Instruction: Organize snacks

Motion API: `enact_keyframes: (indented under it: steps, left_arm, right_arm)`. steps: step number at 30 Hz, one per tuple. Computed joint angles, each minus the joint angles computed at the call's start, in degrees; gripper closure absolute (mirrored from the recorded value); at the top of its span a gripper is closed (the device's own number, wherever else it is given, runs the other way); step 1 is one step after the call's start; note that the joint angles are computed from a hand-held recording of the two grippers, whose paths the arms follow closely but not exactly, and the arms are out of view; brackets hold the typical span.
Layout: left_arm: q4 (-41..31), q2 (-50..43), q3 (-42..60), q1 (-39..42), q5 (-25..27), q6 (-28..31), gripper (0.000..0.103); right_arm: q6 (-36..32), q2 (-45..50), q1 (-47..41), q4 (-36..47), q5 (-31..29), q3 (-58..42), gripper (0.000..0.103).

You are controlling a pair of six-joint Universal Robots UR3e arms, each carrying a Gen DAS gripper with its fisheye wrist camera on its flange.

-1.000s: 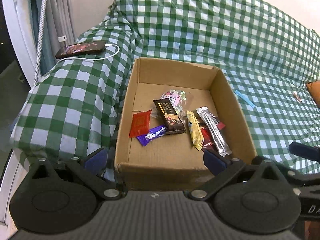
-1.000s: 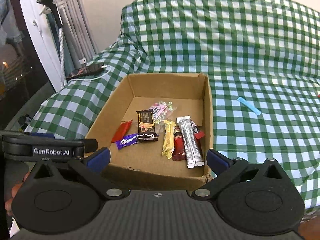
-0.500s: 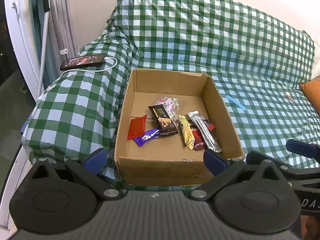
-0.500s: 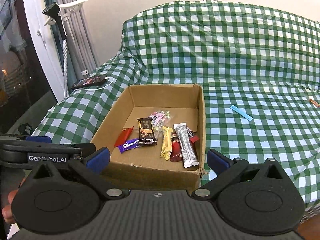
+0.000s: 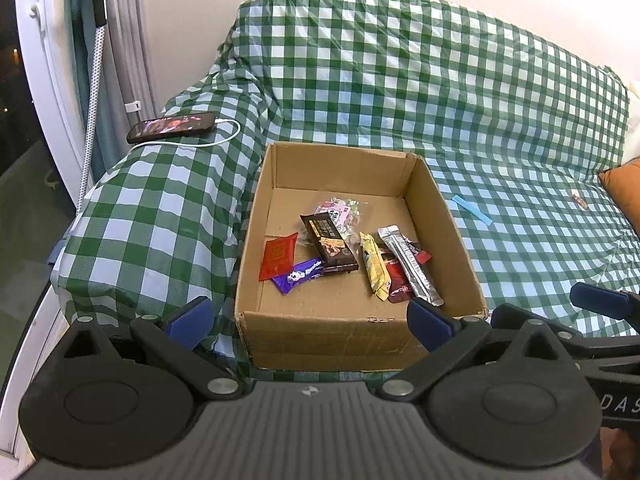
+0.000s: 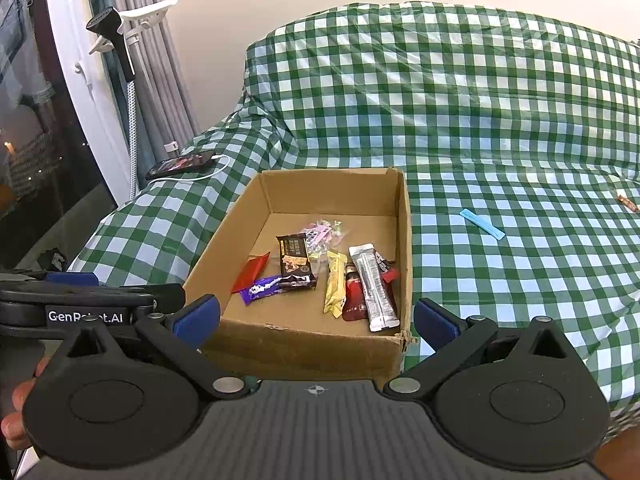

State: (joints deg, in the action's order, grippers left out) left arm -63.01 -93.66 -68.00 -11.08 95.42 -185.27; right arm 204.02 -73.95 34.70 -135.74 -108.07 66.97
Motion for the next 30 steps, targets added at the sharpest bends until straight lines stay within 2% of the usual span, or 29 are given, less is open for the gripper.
enact_keyframes:
  steps: [14, 25, 30]
  left_arm:
    - [-1.35, -1.79, 2.17, -1.12, 1.5, -0.03, 0.0]
    - [-9.1, -11.02, 16.0, -5.15, 3.71, -2.36, 0.0]
    - [-16.02, -19.18, 29.07, -7.82, 2.75, -3.78, 0.0]
  right_arm:
    - [0.79, -0.91, -1.49, -0.61, 1.82, 1.83, 0.0]
    - [1.29, -5.1, -6.32, -5.59, 6.47, 9.85, 0.0]
    - [0.85, -9.53, -9.97, -7.43, 7.46, 15.4, 0.0]
